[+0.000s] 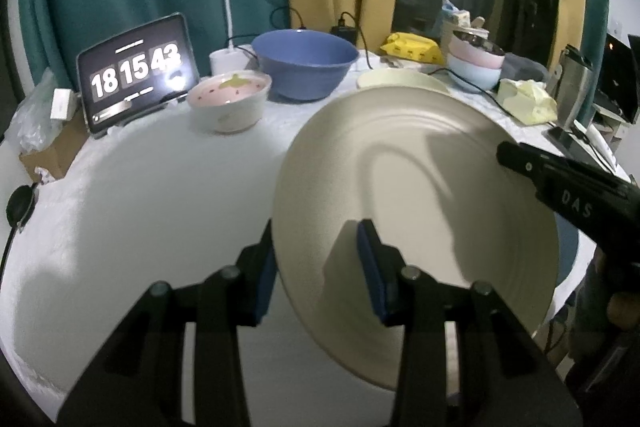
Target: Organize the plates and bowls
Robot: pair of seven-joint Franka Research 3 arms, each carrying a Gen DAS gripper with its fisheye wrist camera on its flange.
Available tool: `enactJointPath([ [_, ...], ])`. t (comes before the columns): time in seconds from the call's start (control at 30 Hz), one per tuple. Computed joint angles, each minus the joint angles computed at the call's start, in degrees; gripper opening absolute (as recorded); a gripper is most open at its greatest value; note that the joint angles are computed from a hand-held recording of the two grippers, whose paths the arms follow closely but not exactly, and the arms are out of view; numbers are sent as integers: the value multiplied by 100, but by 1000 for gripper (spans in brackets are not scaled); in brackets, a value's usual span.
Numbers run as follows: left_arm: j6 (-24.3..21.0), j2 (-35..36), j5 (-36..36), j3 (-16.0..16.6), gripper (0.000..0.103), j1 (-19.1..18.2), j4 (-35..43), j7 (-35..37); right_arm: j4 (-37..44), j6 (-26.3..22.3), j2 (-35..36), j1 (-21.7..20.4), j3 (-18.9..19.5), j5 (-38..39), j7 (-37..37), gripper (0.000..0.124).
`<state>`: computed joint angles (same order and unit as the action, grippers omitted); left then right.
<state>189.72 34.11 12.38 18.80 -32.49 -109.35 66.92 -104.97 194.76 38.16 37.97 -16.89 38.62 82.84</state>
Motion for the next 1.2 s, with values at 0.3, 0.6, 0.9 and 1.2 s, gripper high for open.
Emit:
enactJointPath([
  [0.3,-254,146,195,-18,40,-122,348,-157,-175,170,-155,-513,400,-56,-89,22],
  [0.6,-525,302,715,-303,40,74,762,-473,-236,192,-203,-760,527,29,-142,22],
  [0.9,-896,520,1261,-915,40,558,1262,-693,-178,86,-127,-930,513,-20,-74,22],
  [1.2,-1281,807,1626,-1320,41,833,1772,-796,-81,-26,16,-1118,525,-192,144,22],
])
